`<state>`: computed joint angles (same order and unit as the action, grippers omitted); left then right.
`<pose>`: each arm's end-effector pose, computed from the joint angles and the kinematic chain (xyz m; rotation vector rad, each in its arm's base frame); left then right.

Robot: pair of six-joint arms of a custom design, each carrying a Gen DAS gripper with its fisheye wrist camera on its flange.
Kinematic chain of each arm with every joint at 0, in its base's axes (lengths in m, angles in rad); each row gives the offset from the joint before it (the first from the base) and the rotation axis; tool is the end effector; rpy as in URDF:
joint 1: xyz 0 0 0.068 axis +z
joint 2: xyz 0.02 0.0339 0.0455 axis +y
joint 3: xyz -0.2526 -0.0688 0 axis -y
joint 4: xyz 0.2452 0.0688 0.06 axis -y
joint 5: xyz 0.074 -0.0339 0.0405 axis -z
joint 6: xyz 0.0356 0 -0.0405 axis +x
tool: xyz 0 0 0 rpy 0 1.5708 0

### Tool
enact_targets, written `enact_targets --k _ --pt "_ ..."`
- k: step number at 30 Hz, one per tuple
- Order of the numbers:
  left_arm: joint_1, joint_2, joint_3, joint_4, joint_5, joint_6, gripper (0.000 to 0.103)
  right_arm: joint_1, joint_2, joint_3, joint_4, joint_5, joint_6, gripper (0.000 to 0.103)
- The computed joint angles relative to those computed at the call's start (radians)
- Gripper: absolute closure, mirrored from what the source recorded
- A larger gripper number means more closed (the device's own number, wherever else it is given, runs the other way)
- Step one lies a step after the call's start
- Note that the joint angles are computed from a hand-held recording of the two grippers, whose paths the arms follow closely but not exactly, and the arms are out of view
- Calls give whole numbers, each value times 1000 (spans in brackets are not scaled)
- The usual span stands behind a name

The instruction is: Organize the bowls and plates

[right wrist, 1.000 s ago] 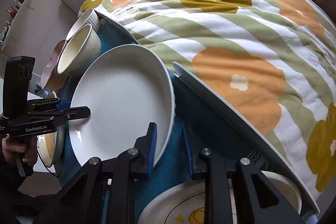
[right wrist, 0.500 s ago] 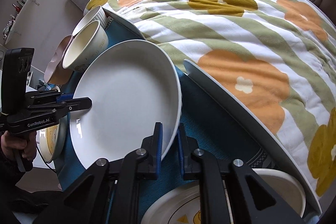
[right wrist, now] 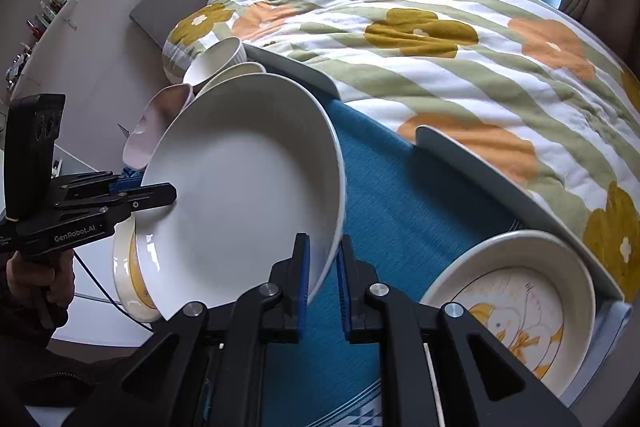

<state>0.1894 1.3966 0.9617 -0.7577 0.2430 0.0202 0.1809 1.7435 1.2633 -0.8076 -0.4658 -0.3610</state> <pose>0.2608 0.0413 0.2125 -0.1670 2.7238 -0.2767 0.3297 0.0766 0.2007 -0.8275 2.6309 0.6159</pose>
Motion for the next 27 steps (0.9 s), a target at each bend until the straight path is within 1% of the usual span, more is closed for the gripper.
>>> enact_targets --k 3,6,9,11,14,17,20,24,27 --pt "121 -73 -34 -76 60 162 85 83 -133 -142 64 43 137 91" --pt "256 -90 -42 -146 115 363 85 196 -245 -274 135 102 316 91" --pt "408 -51 -33 -214 162 580 85 330 -321 -373 203 177 522 91" --pt "491 -8 -21 -242 175 702 85 422 -356 -429 251 226 658 91" --pt "587 65 0 -270 178 847 85 543 -367 -483 315 298 839 91" --pt "626 131 26 -271 171 929 85 618 -349 -506 366 353 967 91" --pt "630 177 35 -255 159 963 85 669 -329 -502 372 409 1044 91" --pt "612 216 35 -225 144 965 85 724 -313 -482 339 472 1101 91" --pt "603 230 23 -196 135 956 85 740 -294 -462 322 502 1100 91"
